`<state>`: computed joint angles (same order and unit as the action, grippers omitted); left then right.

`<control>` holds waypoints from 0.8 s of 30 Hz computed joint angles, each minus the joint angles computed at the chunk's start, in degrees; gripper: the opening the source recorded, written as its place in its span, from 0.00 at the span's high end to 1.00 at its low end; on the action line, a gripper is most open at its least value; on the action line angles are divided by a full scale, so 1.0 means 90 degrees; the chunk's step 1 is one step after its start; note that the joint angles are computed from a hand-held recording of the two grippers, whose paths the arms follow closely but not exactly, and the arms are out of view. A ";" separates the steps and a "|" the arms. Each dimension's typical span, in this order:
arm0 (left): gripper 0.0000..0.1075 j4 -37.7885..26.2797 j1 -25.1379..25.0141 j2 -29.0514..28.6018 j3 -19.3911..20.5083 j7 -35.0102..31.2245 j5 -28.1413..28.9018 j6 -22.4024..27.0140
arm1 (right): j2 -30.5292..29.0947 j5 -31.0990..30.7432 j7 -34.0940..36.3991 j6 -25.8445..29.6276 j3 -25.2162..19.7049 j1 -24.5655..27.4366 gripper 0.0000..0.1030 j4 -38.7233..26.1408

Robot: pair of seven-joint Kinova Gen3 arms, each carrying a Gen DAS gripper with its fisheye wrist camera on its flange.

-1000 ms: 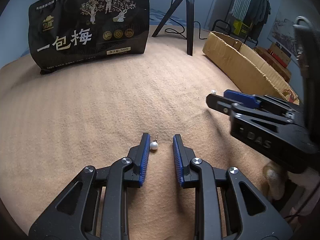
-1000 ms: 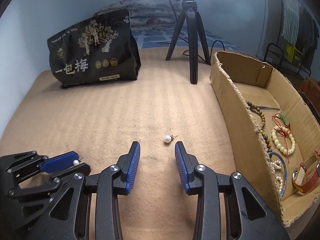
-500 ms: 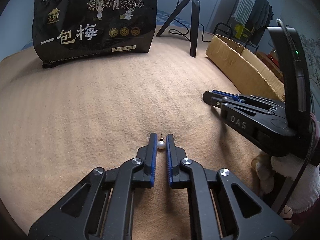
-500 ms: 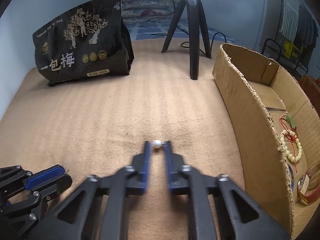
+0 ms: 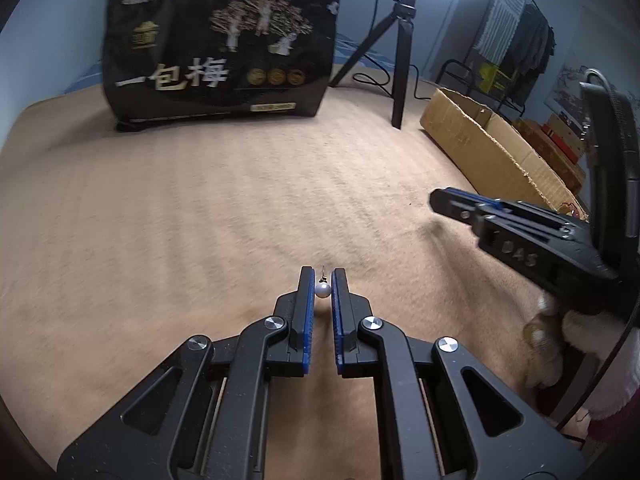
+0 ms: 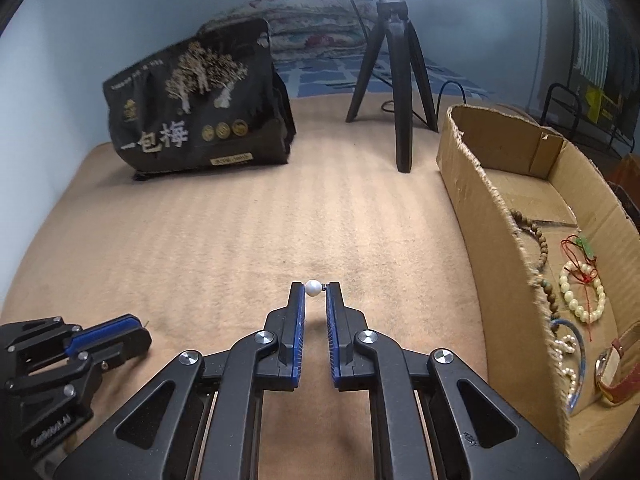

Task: Organize jewelry
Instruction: 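Close the left tool on one pearl earring while the right tool grips the other, then carry both pearl earrings over the box and open both tools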

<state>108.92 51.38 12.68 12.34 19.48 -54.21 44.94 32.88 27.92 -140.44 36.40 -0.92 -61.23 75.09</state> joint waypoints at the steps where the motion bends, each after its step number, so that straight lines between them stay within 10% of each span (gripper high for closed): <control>1: 0.94 -0.0008 0.0033 -0.0030 0.0024 -0.0008 0.0053 0.0112 | -0.0035 -0.0008 0.0039 -0.0054 -0.0027 0.0023 0.91 0.0040; 24: 0.94 -0.2629 0.0726 0.0409 0.0368 -0.1859 0.0362 0.2717 | -0.2199 -0.0531 0.1875 -0.0076 -0.0946 0.1412 0.91 0.1301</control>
